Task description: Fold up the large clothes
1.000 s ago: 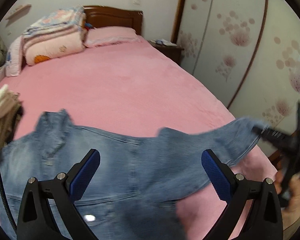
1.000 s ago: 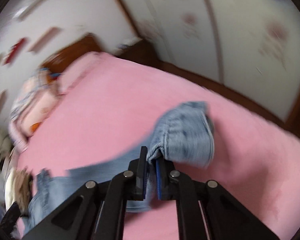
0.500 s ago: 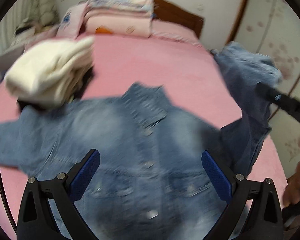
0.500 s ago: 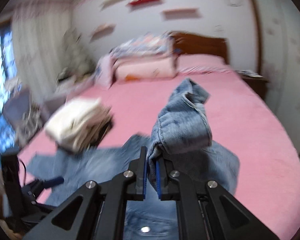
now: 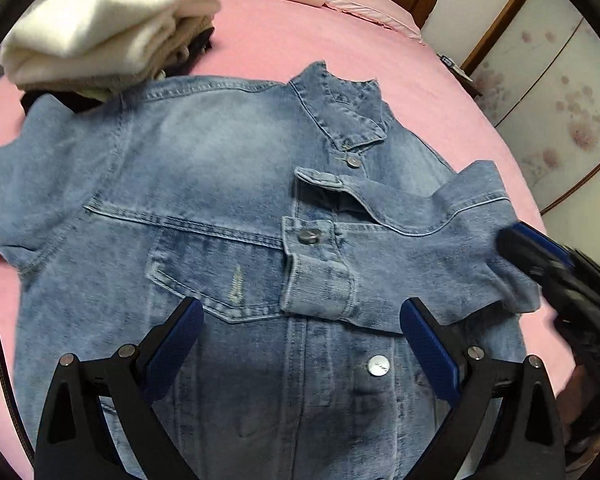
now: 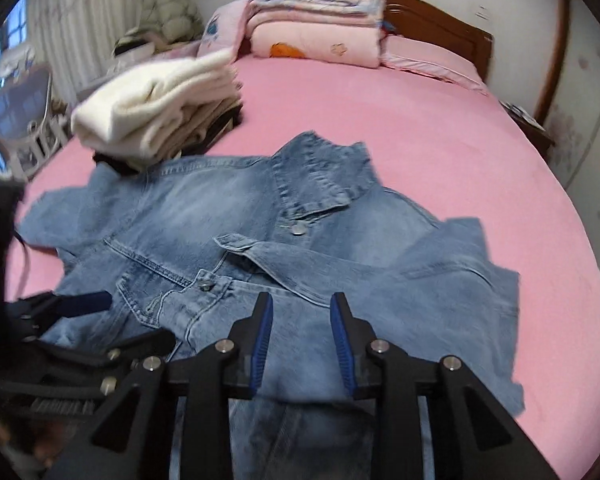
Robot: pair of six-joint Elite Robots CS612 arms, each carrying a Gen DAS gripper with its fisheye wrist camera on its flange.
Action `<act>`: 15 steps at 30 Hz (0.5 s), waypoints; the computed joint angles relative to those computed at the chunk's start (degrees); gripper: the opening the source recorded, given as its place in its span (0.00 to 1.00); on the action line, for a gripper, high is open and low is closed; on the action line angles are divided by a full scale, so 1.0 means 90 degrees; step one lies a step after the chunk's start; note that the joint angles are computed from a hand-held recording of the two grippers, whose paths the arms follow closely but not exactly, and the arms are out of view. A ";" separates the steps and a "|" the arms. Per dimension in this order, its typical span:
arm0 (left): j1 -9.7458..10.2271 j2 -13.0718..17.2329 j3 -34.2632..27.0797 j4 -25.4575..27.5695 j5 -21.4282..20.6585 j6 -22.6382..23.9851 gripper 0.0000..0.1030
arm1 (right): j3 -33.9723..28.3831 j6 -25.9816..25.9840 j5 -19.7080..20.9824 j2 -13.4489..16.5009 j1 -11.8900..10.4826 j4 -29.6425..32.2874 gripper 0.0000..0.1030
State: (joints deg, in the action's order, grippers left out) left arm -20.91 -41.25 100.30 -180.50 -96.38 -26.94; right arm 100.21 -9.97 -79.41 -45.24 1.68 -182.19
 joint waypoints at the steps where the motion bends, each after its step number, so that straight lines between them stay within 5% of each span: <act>1: 0.0026 0.0037 -0.0067 0.0039 -0.0141 -0.0019 0.95 | 0.0085 0.0148 0.0099 -0.0059 -0.0072 -0.0057 0.29; 9: 0.0266 0.0505 -0.0586 0.0222 -0.1372 -0.0498 0.85 | 0.0837 0.1140 0.0226 -0.0365 -0.0567 -0.0472 0.29; 11: 0.0258 0.0579 -0.0654 0.0128 -0.1326 -0.0539 0.82 | 0.0978 0.1362 0.0233 -0.0373 -0.0695 -0.0447 0.29; 15: 0.0221 0.0649 -0.0918 0.0514 -0.1220 -0.0504 0.40 | 0.1114 0.1554 -0.0195 -0.0296 -0.0879 -0.0330 0.29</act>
State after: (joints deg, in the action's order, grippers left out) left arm -18.93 -35.40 92.04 -175.87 -107.36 -31.47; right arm 110.23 4.02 -81.17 -47.91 -6.24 -185.17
